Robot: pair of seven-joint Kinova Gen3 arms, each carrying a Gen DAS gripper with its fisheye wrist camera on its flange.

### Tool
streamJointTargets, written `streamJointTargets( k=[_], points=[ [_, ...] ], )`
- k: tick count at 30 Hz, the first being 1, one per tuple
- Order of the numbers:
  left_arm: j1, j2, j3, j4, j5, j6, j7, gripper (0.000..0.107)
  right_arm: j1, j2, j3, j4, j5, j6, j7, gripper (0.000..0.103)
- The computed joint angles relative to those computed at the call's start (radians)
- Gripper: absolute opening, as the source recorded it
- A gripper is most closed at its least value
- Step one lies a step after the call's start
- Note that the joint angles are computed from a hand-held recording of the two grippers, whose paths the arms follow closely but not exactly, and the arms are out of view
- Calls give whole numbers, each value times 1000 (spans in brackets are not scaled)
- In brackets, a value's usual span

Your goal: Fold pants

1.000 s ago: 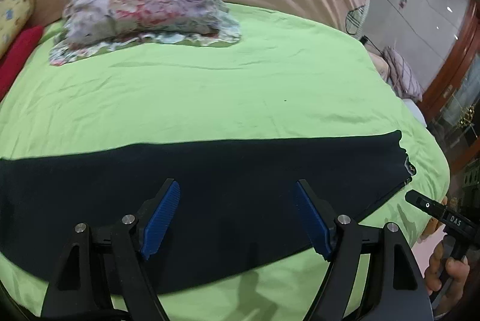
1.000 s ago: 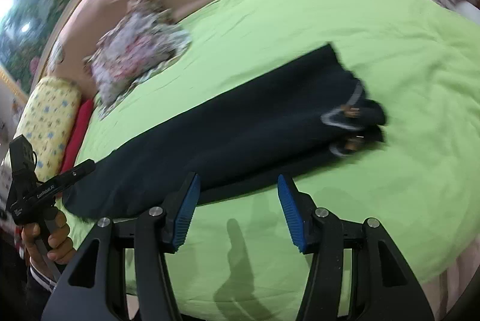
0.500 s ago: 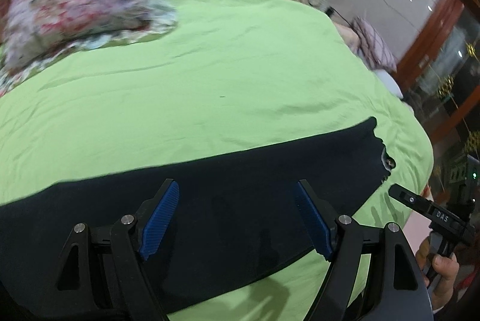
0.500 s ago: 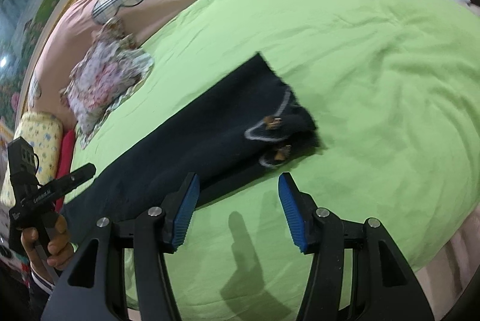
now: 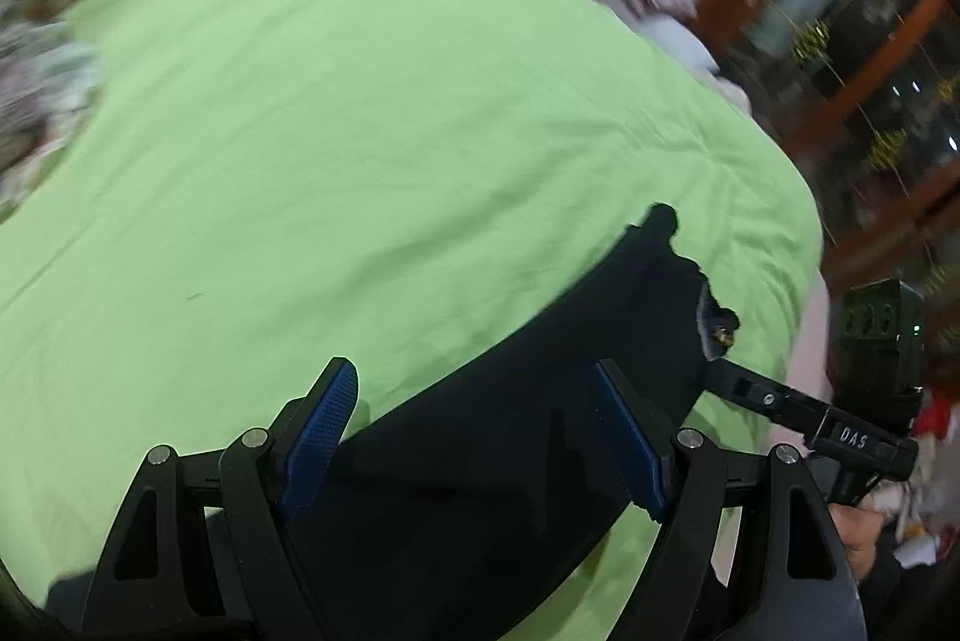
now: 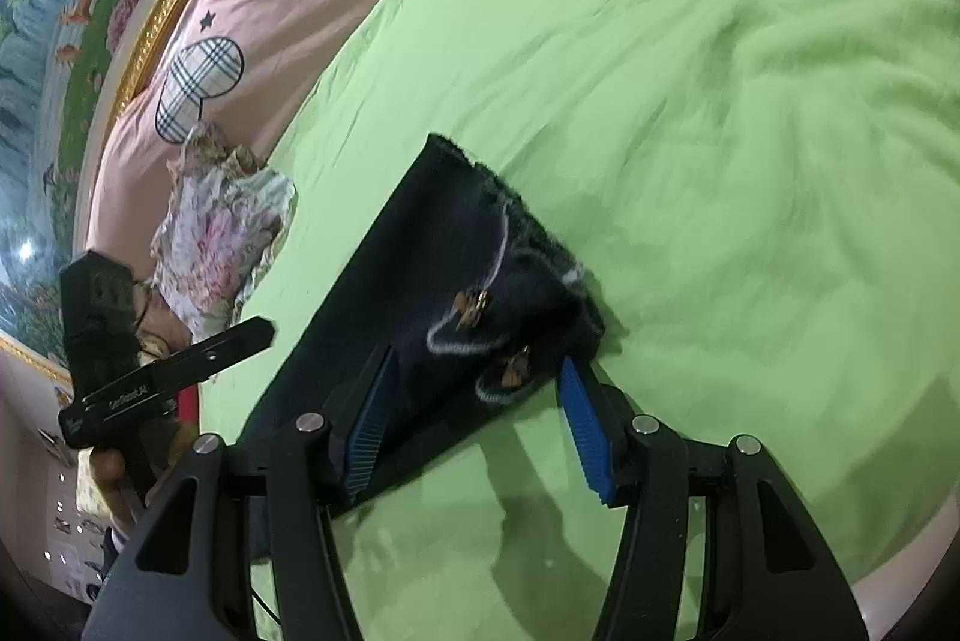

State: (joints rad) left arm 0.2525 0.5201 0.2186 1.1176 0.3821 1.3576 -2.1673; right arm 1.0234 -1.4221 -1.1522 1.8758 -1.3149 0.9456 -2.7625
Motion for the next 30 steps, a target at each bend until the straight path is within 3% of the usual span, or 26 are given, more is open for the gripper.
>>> streamJointTargets(
  k=[3, 5, 8, 12, 14, 19, 23, 30],
  points=[
    [45, 63, 10, -92, -25, 71, 20, 80, 1, -12, -3, 16, -26, -24, 11, 55],
    [76, 102, 14, -151, -41, 114, 28, 80, 6, -14, -4, 11, -20, -23, 21, 40],
    [114, 166, 21, -242, -48, 192, 35, 77, -4, -27, -13, 37, -54, -43, 40, 27],
    [172, 227, 8, -317, -77, 243, 67, 70, -8, -44, -8, 43, -62, -41, 44, 24],
    [178, 221, 12, -292, -75, 219, 46, 69, -7, -44, -5, 42, -64, -37, 54, 24],
    [157, 230, 35, -289, -24, 228, 22, 19, 0, -44, 0, 33, -56, -25, 66, 21],
    [117, 199, 45, -218, 38, 177, 10, 11, 6, -44, 16, 11, -29, -16, 63, 16],
    [-8, 110, 64, -122, 160, 149, -53, 10, 18, -11, 43, -72, 45, -55, 117, 15]
  ],
)
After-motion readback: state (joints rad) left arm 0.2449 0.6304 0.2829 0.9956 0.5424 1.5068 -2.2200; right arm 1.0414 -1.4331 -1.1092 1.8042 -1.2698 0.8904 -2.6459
